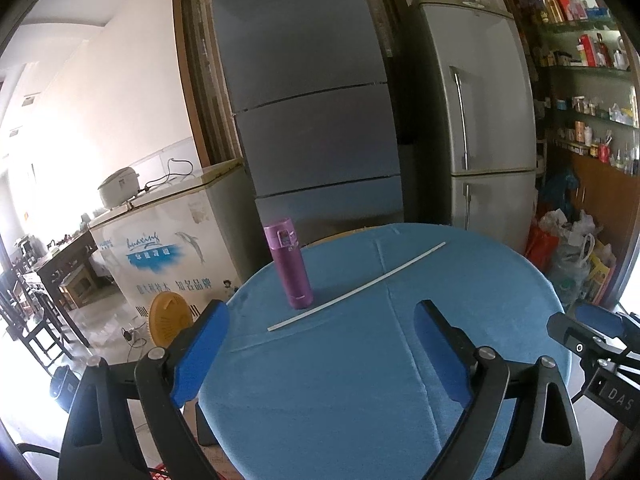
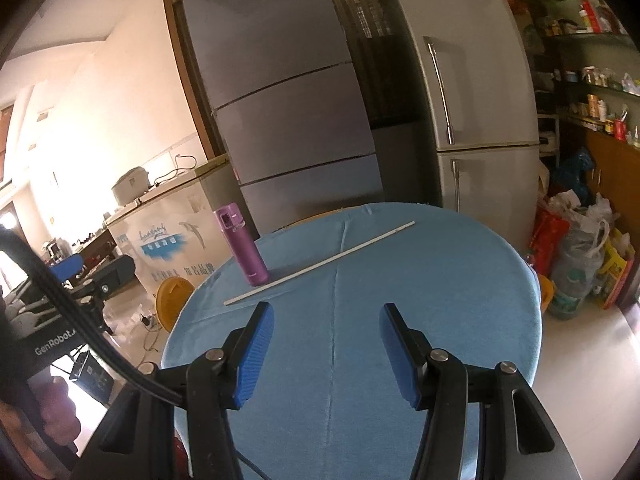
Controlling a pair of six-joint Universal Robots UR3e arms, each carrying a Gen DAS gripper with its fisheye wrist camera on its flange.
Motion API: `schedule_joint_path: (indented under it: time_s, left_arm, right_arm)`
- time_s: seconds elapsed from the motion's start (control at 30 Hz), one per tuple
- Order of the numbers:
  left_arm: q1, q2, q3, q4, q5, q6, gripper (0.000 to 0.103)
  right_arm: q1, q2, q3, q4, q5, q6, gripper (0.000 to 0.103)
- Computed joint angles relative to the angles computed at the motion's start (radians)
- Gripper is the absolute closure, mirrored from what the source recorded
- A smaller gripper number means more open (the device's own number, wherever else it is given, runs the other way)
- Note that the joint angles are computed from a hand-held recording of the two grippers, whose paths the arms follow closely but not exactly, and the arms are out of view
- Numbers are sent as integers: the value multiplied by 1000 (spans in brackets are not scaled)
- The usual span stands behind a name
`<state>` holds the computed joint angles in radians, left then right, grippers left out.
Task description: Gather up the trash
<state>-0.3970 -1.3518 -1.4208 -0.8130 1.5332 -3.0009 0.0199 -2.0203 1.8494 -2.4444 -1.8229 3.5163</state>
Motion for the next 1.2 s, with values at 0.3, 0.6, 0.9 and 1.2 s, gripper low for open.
schedule_joint_path:
  time_s: [0.3, 0.6, 0.9, 1.2]
  left_arm:
    - [42, 28, -18, 5, -52, 5, 9]
    - [92, 44, -31, -2, -100, 7, 9]
    - [140, 52, -38, -7, -152, 13, 9]
    - [199, 90, -76, -2, -208, 20, 9]
  right_arm:
    - [71, 74, -72, -3, -57, -7, 44]
    - [125, 134, -137, 7, -109, 0, 41]
    - [181, 181, -182, 11, -173, 8, 40]
    - [219, 232, -232, 28, -218, 20, 40]
